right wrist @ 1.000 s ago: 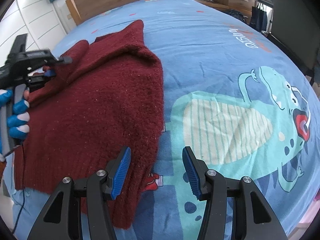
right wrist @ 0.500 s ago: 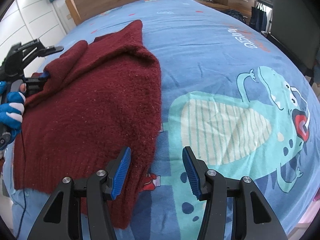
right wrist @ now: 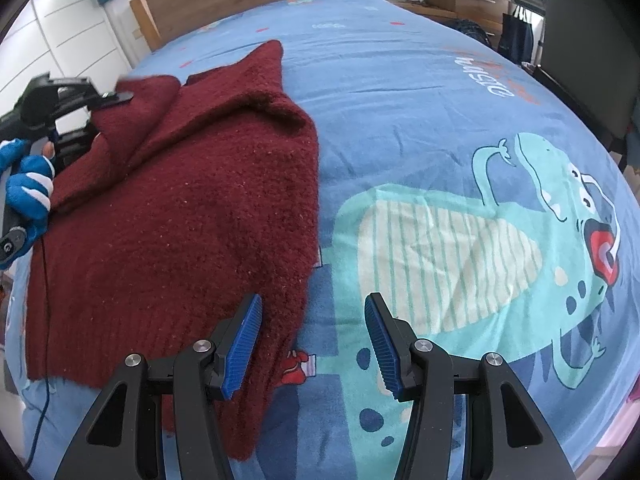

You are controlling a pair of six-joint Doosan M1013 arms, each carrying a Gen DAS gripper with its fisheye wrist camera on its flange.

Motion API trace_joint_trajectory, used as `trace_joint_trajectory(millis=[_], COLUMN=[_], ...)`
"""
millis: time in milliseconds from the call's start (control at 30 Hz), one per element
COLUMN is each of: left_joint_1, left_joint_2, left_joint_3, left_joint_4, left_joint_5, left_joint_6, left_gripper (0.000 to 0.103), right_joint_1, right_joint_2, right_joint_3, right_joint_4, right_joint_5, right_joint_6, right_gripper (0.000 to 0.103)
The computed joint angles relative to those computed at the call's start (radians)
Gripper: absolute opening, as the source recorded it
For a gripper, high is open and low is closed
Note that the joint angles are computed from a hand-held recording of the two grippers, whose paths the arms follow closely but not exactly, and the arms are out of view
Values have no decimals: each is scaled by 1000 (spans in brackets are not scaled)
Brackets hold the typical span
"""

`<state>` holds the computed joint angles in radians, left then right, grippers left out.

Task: Fold small clothes
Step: 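Lower the sleeve onto the folded sleeve and open the left tool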

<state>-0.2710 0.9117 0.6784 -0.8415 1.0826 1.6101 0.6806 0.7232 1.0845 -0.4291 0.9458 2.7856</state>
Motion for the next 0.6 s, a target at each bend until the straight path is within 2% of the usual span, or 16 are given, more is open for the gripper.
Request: trace_joint_trajectory(millis=[100,233,300,367,433,533,600], left_joint_1=[-24,-47,-59,-62,-63,-55,-62], left_joint_2=[1,4,3,-15,-44,-92,-114], left_joint_3=[-13,-18,-19,11,57,134,161], left_joint_4=[46,35,41,43,24,24,120], left_joint_5=[38,92,108,103,60,-59,-141], left_joint_6=[40,118,156,200,246,279,245], left_gripper=[12,40,44,44,44,45,45], right_joint_1=[0,0,-1,-2,-3,-3,-3], right_joint_2=[0,-2,-2,-2,-1,-2,-2], right_joint_3=[-2,2,4,4,3,1,1], right_joint_4=[-1,-2,2,4,5,0,-1], right_joint_5=[2,0,-2,-3,-4,-1,-1], right_joint_6=[-2,-1,-1,-3,-7,-11,-11], right_gripper=[55,55,55,55,55,55,55])
